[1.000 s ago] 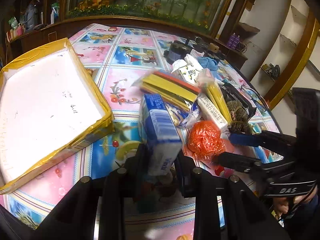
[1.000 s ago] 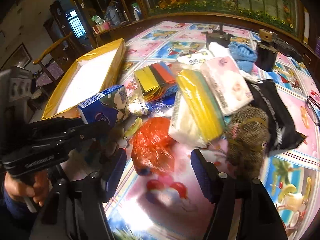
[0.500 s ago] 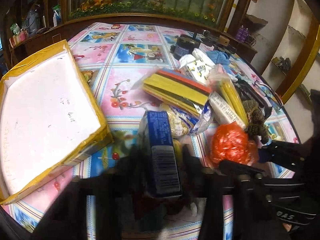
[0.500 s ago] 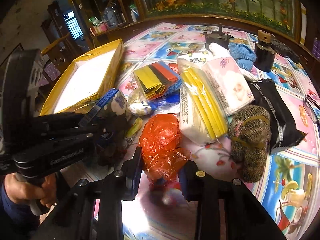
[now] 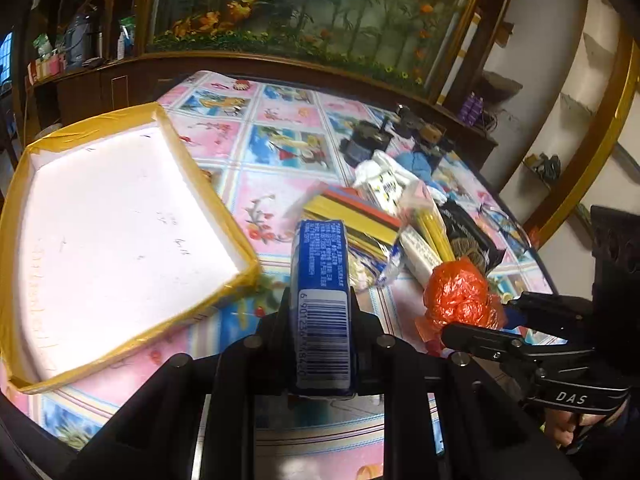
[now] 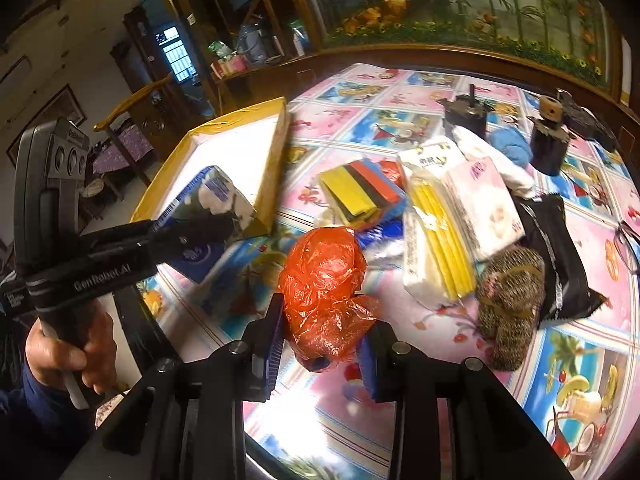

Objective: Organize soft objects
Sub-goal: 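Lower the tissue pack and red bag into the white tray and open both tools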

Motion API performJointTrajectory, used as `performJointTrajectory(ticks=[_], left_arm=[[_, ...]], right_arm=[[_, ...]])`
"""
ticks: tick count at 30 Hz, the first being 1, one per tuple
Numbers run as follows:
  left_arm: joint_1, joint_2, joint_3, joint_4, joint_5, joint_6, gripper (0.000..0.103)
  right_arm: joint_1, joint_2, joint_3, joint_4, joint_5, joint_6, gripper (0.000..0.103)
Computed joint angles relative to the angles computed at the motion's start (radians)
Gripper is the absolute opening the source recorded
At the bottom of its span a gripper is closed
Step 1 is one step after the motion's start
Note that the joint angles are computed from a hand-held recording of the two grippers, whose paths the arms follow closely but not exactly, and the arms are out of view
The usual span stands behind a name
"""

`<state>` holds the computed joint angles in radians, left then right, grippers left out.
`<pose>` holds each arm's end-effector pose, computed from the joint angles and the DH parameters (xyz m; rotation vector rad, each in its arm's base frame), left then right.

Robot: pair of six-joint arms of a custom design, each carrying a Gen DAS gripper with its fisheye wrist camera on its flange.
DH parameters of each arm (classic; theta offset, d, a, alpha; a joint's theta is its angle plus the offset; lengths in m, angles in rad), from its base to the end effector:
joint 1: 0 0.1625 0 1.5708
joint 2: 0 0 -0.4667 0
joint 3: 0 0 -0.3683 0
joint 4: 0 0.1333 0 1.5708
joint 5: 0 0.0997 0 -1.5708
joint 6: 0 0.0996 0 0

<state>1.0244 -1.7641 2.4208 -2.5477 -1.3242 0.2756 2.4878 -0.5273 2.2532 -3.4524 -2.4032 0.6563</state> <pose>-0.0353 -0.3614 0.3354 1.1046 2.6797 -0.5122 0.3977 -0.2296 -0.0173 0.2398 -2.4931 0.9212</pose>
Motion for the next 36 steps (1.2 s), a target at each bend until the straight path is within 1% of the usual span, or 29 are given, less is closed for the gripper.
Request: performJointTrajectory(ticks=[4,8,11,14,15,17,19,20,22,24,26,28,30,32,36], left_arm=[[0.045,-0.009,-0.070,0.026,-0.011,0.012,0.020],[0.089,0.011,-0.137,0.008,0.002,0.020,0.020],[0.118,0.056,-0.189,-0.021,0.032,0.020,0.020],[0.146,0.110,-0.245,-0.033,0.041,0.027,0.020],[0.158,0.134,-0.271,-0.028,0.043,0.026,0.020],[0.179,0.179,-0.321,-0.009,0.038,0.019,0.020],[0.192,0.228,-0.376,0.019,0.055,0.013,0.020],[0.198,0.251,-0.399,0.022,0.055,0.017,0.020],[0.202,0.306,-0.443,0.019,0.101,-0.006,0.020],[0.210,0.353,-0.481,0.025,0.109,-0.013,0.020],[0.219,0.403,-0.517,0.007,0.147,-0.032,0.020],[0.238,0.444,-0.557,0.013,0.141,-0.047,0.020],[0.255,0.476,-0.591,0.014,0.142,-0.058,0.020],[0.274,0.506,-0.625,0.017,0.128,-0.074,0.020],[0.294,0.542,-0.662,0.014,0.124,-0.091,0.020]], right_arm=[[-0.018,-0.020,-0.050,0.023,0.041,-0.060,0.035],[-0.041,-0.025,-0.133,0.054,0.076,-0.141,0.035],[-0.067,-0.009,-0.223,0.100,0.087,-0.208,0.035],[-0.103,0.013,-0.318,0.146,0.119,-0.265,0.035],[-0.116,0.026,-0.363,0.173,0.118,-0.291,0.035],[-0.137,0.047,-0.441,0.235,0.119,-0.314,0.035],[-0.169,0.075,-0.526,0.282,0.132,-0.344,0.035],[-0.186,0.088,-0.571,0.320,0.139,-0.348,0.035],[-0.220,0.120,-0.661,0.369,0.155,-0.364,0.035],[-0.249,0.158,-0.762,0.430,0.150,-0.386,0.035],[-0.275,0.192,-0.846,0.474,0.157,-0.391,0.035],[-0.294,0.229,-0.928,0.523,0.139,-0.402,0.035],[-0.320,0.262,-1.002,0.573,0.144,-0.397,0.035],[-0.343,0.283,-1.043,0.589,0.162,-0.391,0.035],[-0.373,0.317,-1.096,0.598,0.170,-0.396,0.035]])
